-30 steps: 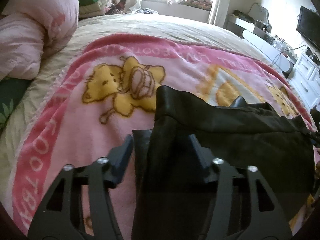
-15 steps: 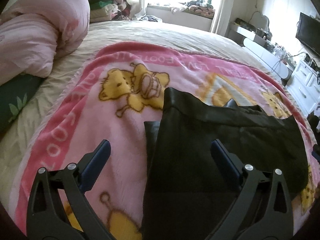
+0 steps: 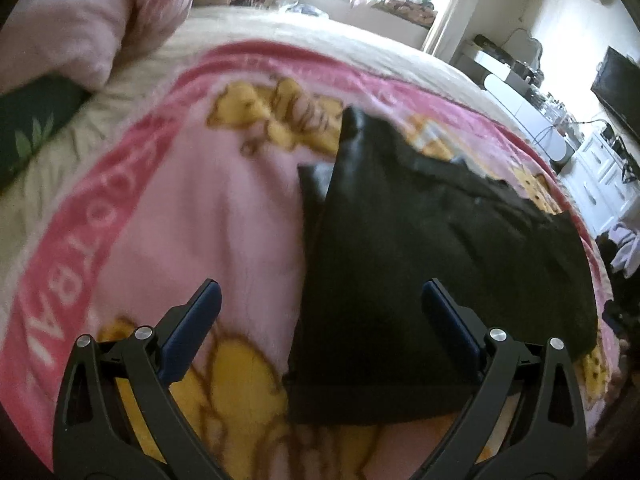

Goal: Fold large clothes

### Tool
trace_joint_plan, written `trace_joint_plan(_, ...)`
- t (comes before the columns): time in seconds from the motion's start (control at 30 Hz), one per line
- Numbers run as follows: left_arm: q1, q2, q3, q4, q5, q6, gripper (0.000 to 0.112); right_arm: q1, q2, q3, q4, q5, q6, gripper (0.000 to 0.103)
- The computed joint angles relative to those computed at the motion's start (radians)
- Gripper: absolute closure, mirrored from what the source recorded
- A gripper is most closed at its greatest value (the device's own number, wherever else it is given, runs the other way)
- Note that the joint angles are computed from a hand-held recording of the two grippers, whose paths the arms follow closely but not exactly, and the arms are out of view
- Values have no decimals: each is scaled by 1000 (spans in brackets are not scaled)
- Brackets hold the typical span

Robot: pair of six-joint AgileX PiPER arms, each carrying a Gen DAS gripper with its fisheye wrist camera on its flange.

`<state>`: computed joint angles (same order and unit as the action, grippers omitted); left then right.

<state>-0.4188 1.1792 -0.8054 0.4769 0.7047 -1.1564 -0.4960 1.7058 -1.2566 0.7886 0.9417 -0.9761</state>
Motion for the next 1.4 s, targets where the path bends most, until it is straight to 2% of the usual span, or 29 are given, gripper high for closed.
trace_joint_plan(0.07,29,-1,42,-60,-57,31,19,-8,34,-15,-15,15,22,14)
trace_joint_plan(0.1,38,-6,57,-85,-78,45,19,-17,59,-31,-17,54,25,34)
trace_joint_plan(0.13,49,-15,81,-122,-115,64,29,-27,83,-47,-11,100,23,59)
trace_joint_plan(0.17,66,-22,97,-175,-147,110,46,-37,84,-41,0,106,18,64)
trace_joint_plan(0.2,63,-26,114,-210,-185,125,56,-44,74,-31,9,98,10,77)
trace_joint_plan(0.23,46,-25,114,-205,-184,109,65,-54,66,-30,18,100,0,86)
trace_joint_plan(0.3,-30,-3,77,-102,-106,13,70,-71,64,-40,28,120,2,90)
trace_joint_plan(0.33,-73,4,57,-59,-59,-29,70,-74,66,-46,22,121,8,90)
trace_joint_plan(0.37,-86,-1,54,-54,-45,-40,70,-68,66,-46,-1,107,18,90)
trace_joint_plan(0.57,-95,-5,65,-49,-37,-56,66,-2,6,24,-107,-23,30,82)
trace_joint_plan(0.67,-130,-2,39,-18,20,-75,60,-14,-44,59,-87,-37,-11,70)
trace_joint_plan(0.73,-169,0,20,16,72,-104,52,-22,-82,85,-66,-37,-46,56)
trace_joint_plan(0.8,-192,-4,14,30,96,-115,51,-38,-132,116,-24,-24,-110,51)
trace_joint_plan(0.83,-203,-9,14,35,105,-123,51,-37,-159,130,-17,-31,-124,41)
trace_joint_plan(0.9,-226,-18,14,38,118,-134,49,-42,-192,143,15,-16,-160,34)
trace_joint_plan(1.1,-295,-43,11,81,181,-201,40,-26,-251,134,40,88,-167,28)
trace_joint_plan(1.4,-364,-86,14,133,300,-288,21,134,-361,216,25,77,-126,28)
